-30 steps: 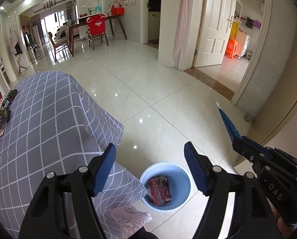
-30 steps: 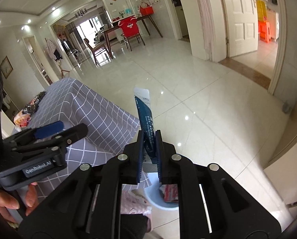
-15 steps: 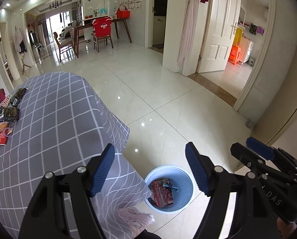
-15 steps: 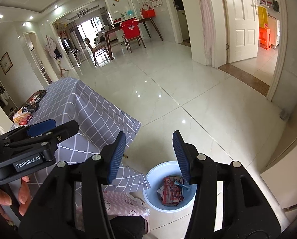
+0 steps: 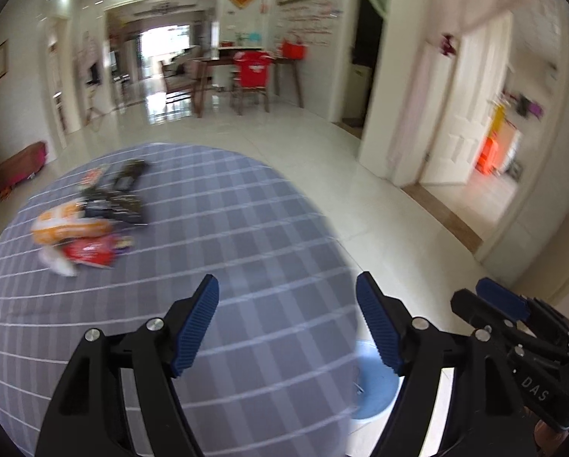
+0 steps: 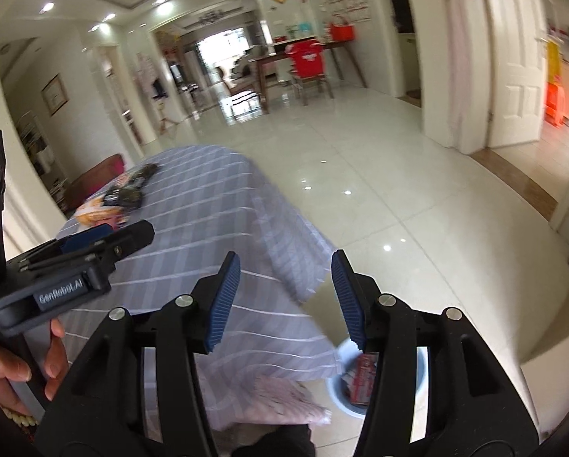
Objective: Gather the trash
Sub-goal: 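Move both tools back over the table toward the black snack bags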
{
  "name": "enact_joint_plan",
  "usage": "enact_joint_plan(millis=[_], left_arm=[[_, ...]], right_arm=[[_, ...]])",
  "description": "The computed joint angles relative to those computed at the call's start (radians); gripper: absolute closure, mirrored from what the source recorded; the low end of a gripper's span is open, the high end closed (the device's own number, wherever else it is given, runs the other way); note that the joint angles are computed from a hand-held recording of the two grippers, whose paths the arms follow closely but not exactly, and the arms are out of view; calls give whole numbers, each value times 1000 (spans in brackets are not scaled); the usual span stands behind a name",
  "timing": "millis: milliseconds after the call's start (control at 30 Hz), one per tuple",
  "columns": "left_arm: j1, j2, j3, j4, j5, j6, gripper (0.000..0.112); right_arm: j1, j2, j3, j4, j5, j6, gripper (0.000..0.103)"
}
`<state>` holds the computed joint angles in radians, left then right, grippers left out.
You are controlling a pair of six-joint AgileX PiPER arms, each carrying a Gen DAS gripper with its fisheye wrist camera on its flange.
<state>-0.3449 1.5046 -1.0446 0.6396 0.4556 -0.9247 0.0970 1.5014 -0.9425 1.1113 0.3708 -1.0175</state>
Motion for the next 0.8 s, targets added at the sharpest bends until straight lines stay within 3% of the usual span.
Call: enact_joint_plan(millis=[200, 433, 567, 667, 800], left_arm=[[280, -56, 12, -274, -36, 362, 39], [473, 34, -117, -501, -13, 822, 39], [464, 109, -186, -415, -27, 986, 39], [434, 187, -254, -292, -6, 1018, 39], [429, 299, -383, -307, 59, 1161, 39]], right_arm=[[221, 112, -175, -294, -61, 342, 53], [348, 325, -470, -584, -6, 659, 53], [376, 429, -625, -694, 49, 779, 52], [379, 493, -728, -727, 92, 814, 52], [375, 602, -909, -765, 179, 853, 51]])
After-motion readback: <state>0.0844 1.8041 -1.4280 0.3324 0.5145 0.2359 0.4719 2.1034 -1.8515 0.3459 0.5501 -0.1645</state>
